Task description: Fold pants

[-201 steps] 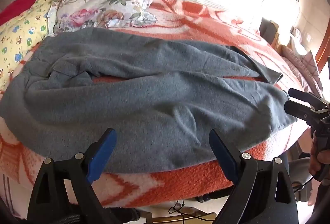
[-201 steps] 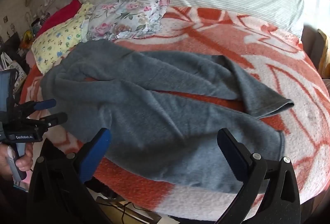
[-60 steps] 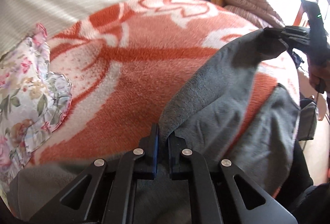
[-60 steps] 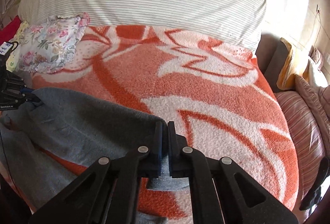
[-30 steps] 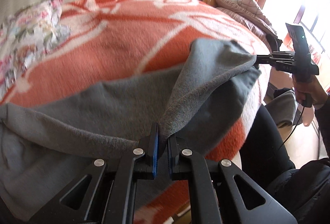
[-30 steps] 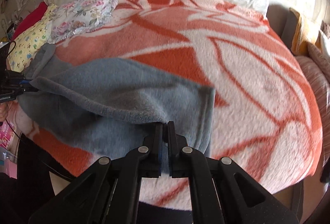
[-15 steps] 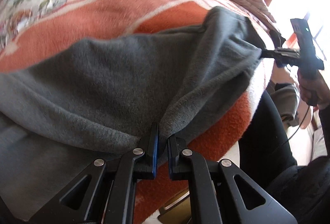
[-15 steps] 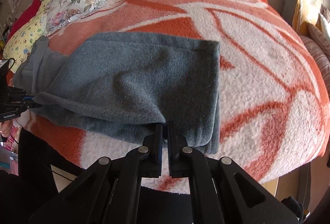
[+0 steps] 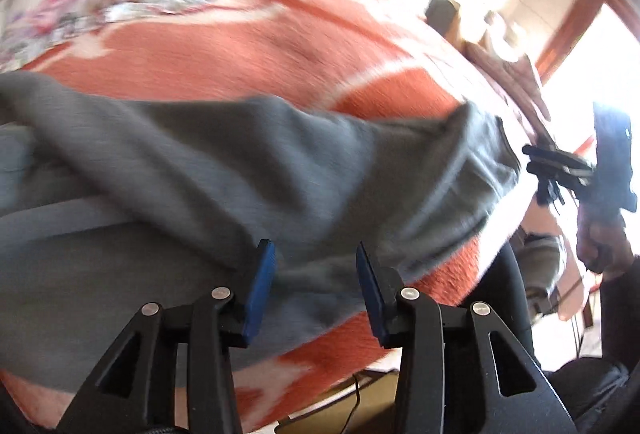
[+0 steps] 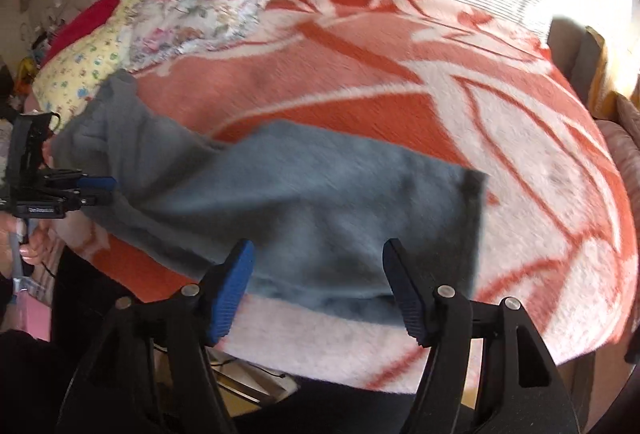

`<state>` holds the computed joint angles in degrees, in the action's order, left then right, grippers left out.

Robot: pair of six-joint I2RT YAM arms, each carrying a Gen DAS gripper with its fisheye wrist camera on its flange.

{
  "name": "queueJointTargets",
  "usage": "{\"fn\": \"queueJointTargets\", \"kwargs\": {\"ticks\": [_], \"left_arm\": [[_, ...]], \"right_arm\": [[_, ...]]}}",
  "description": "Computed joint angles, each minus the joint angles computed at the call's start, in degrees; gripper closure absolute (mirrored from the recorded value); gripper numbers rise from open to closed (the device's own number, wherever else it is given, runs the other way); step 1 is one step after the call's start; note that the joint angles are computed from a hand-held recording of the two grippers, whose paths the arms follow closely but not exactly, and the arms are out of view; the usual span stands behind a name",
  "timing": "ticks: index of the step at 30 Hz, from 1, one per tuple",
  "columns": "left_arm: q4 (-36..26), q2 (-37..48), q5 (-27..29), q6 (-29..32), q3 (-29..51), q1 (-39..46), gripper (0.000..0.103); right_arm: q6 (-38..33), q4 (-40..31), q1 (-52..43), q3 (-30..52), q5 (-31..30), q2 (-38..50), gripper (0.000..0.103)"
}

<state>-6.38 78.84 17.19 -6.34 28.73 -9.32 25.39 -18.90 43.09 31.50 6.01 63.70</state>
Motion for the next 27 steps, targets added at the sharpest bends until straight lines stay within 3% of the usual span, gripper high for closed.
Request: {"fn": "queueJointTargets", "kwargs": {"ticks": [7, 14, 20, 23, 27], "left_arm": [[-5.31, -0.79, 3.27, 5.92, 4.02, 19.3, 0.056], [-9.52, 5.91, 5.55, 12.59, 14.99, 35.51, 0.048], [-13.99, 16.46, 5.77, 15.49, 29.01, 43.35, 0.044], [-15.75, 22.14, 5.8, 15.45, 36.34, 44.83, 0.042], [-17.8, 30.46, 1.61, 15.2, 46.98, 44.58, 0.04]], "right_arm": [[1.24, 11.18, 7.36, 12.79, -4.63, 20.53, 0.035], [2.06, 13.59, 11.8, 28.93, -9.45, 37.18, 0.035], [1.97, 13.85, 13.21, 42.98, -14.61, 48.58, 0.036], [3.22, 14.25, 13.0, 50.07, -18.74, 54.44, 0.042], [4.88, 11.22, 12.68, 58.85, -21.06, 61.13, 0.046]]}}
